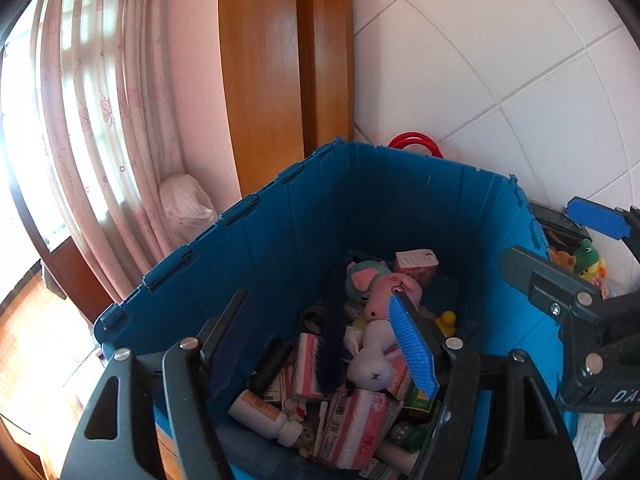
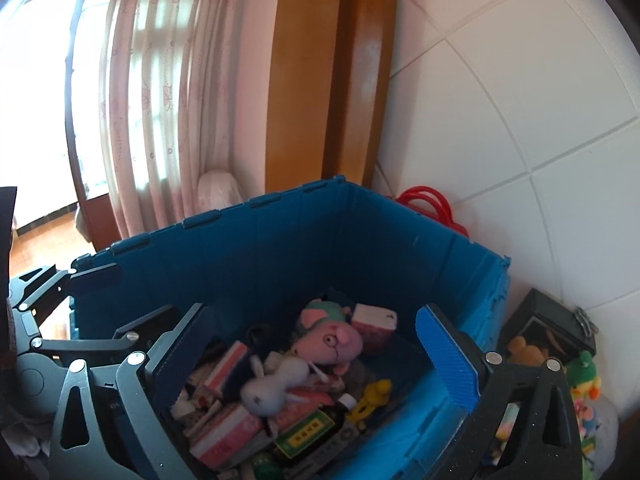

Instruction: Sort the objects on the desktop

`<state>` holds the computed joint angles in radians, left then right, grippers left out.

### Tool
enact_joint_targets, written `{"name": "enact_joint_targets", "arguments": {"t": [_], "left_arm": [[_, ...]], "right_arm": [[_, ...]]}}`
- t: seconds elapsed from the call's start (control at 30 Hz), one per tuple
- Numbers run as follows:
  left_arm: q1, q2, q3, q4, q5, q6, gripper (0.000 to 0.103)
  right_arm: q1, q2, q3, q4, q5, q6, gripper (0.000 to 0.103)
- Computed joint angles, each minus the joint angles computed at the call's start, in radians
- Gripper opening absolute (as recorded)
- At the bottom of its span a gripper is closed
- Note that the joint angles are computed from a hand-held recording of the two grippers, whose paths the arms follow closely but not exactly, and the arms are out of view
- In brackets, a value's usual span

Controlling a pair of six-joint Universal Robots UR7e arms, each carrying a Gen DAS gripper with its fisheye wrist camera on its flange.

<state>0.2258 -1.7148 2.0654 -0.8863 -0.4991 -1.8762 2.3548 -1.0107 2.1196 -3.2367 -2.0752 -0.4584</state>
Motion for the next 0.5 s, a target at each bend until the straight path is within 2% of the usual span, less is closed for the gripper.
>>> {"name": "enact_joint_targets", "arguments": {"t": [0.23,0.27,0.3,0.4,0.5], "left_arm": [[-0.125,-0.009,0.029,0.09,-0.017,-0.126,0.07],[-0.143,-0.008,0.033,0.108,-0.018,-0.149,0.073],[-0.159,-0.004,0.035,0.127,-0.021,-0.172,0.081],[-0.198,0.021,0.043,0.181,-0.023,-0.224,0.088],[-0.199,0.069,0.031,0.216,-0.049,-0.26,0.098]], "right_arm": [[0.021,-0.095,0.084,0.03,-0.066,0.091,0.103],[0.025,-0.108,0.1,0.03,-0.085,0.109,0.103],[0.03,-0.114,0.107,0.03,-0.101,0.122,0.103],[0.038,-0.142,0.15,0.002,-0.145,0.164,0.103],[0.04,-0.171,0.175,0.018,-0.165,0.213,0.103]]}}
